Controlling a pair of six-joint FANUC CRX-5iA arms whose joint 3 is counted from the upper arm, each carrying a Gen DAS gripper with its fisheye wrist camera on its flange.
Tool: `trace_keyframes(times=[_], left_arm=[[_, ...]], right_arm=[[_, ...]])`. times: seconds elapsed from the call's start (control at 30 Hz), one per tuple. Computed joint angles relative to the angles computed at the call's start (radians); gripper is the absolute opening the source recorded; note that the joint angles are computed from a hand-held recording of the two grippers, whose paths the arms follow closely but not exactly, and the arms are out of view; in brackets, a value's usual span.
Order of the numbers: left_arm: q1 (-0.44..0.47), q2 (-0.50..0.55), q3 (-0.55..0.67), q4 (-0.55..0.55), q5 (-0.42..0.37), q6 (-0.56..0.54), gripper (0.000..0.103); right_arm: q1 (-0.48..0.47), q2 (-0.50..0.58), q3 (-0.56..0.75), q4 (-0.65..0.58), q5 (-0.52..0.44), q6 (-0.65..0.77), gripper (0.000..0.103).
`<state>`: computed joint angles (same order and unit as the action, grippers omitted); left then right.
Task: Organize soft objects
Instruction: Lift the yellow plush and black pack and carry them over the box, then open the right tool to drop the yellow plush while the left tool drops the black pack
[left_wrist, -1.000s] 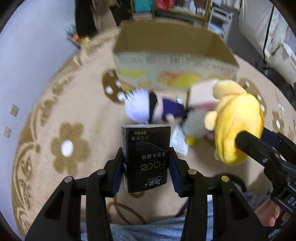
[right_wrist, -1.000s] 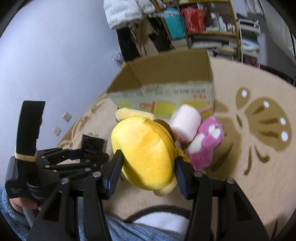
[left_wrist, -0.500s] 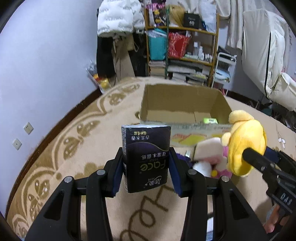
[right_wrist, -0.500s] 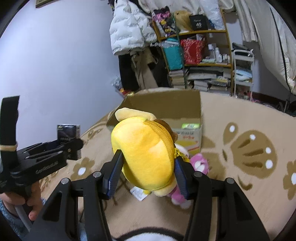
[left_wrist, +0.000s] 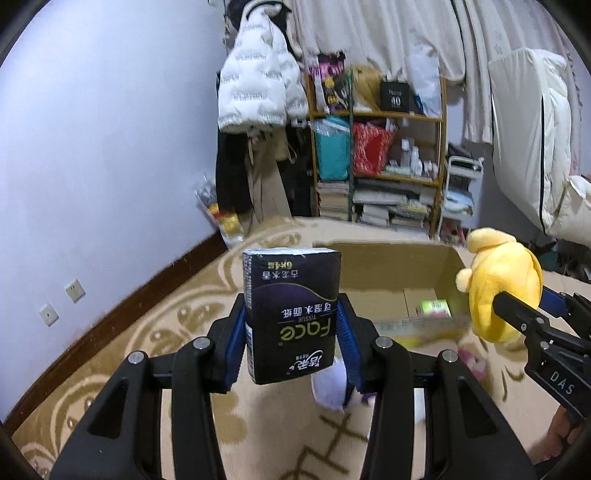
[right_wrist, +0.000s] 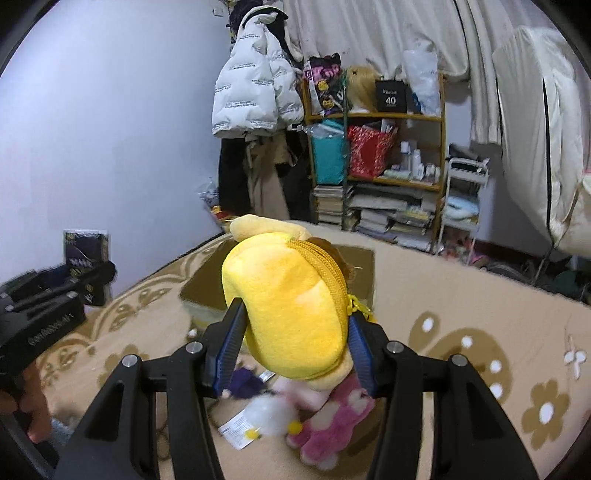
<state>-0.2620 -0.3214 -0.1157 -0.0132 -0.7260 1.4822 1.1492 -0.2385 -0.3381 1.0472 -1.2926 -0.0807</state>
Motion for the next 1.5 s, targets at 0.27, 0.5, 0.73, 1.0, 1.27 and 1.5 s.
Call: trace_keyframes(times=[0.27, 0.5, 0.73, 1.0, 1.27, 1.5], left_arm=[[-0.036, 0.068, 0.066, -0.111, 0.066, 0.094, 0.044], [-0.06, 0.118, 0.098, -0.164, 0.124, 0.105, 0.044], [-0.081, 0.174, 0.133, -0.191, 0.163, 0.098, 0.044], [-0.079, 0.234, 0.158, -0.142, 0.158, 0.053, 0.044], [-0.075, 0.281, 0.168, -0.03, 0.146, -0.053, 0.044], [-0.055, 0.308, 0.138, 0.132, 0.125, -0.194, 0.044]], right_arm=[[-0.063, 0.027, 0.012, 0.025, 0.023, 0.055, 0.056], [-0.118, 0.051, 0.025, 0.03, 0.055, 0.081, 0.056], [-0.177, 0.069, 0.032, 0.044, 0.107, 0.11, 0.056], [-0.236, 0.091, 0.037, 0.027, 0.166, 0.129, 0.056], [-0.272, 0.105, 0.031, -0.023, 0.211, 0.125, 0.057], [-0.29, 0.112, 0.027, -0.059, 0.235, 0.126, 0.057]])
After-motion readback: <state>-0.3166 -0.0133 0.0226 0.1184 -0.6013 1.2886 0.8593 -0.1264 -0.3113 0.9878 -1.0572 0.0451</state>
